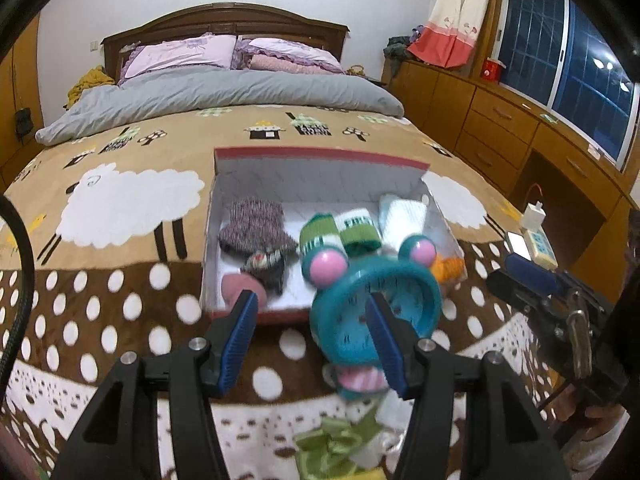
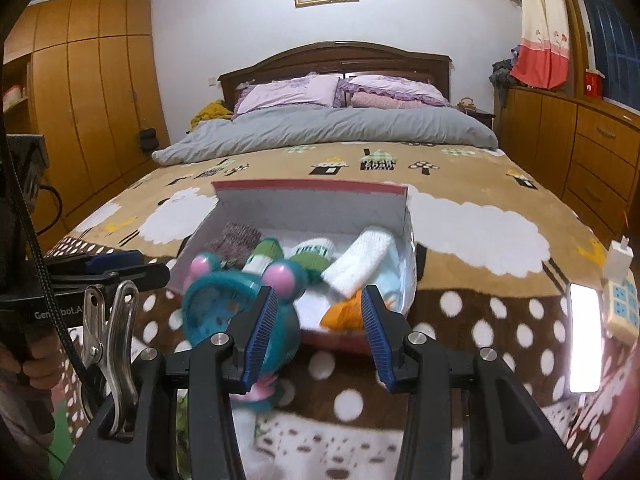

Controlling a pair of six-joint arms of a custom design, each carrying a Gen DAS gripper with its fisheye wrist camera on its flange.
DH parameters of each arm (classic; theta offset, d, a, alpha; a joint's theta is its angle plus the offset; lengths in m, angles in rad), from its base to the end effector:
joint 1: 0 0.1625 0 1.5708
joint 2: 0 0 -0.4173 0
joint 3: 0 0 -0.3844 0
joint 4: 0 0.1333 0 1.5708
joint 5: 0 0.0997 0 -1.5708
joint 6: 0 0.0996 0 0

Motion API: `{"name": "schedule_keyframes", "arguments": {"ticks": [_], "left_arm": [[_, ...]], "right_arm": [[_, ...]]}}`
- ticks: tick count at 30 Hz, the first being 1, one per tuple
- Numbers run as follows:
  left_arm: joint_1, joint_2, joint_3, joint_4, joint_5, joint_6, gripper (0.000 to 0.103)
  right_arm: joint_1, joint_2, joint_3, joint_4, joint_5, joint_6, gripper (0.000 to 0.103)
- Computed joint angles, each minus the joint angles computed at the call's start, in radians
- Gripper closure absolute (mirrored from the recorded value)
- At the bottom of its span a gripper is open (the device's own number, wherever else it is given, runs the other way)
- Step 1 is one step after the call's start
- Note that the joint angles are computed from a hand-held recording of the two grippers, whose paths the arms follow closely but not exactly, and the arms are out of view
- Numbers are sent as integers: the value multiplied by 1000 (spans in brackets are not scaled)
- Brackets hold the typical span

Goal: Organize soft objects
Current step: 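Withdraw both tools from the shoebox toward the remaining items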

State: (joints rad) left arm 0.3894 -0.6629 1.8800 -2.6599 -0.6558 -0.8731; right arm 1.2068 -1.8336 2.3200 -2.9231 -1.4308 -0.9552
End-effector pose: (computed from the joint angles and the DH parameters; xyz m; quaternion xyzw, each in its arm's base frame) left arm -0.4312 -0.4064 -0.0143 0.1654 0.8804 -0.3476 0.2771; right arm 0.0054 -0.3992 0.3978 0.2919 -0.8577 0.3696 0.2063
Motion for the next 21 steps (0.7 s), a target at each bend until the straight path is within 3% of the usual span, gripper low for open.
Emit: {"name": "schedule_keyframes", "arguments": {"ticks": [14, 21], "left_arm": [[-68, -58, 167, 37, -92, -219, 44], [-101, -67, 218, 12, -150, -260, 44]], "right_arm": [[-112, -166, 113, 126, 48, -44, 58], [-172, -233, 154, 194, 64, -82, 58]]}}
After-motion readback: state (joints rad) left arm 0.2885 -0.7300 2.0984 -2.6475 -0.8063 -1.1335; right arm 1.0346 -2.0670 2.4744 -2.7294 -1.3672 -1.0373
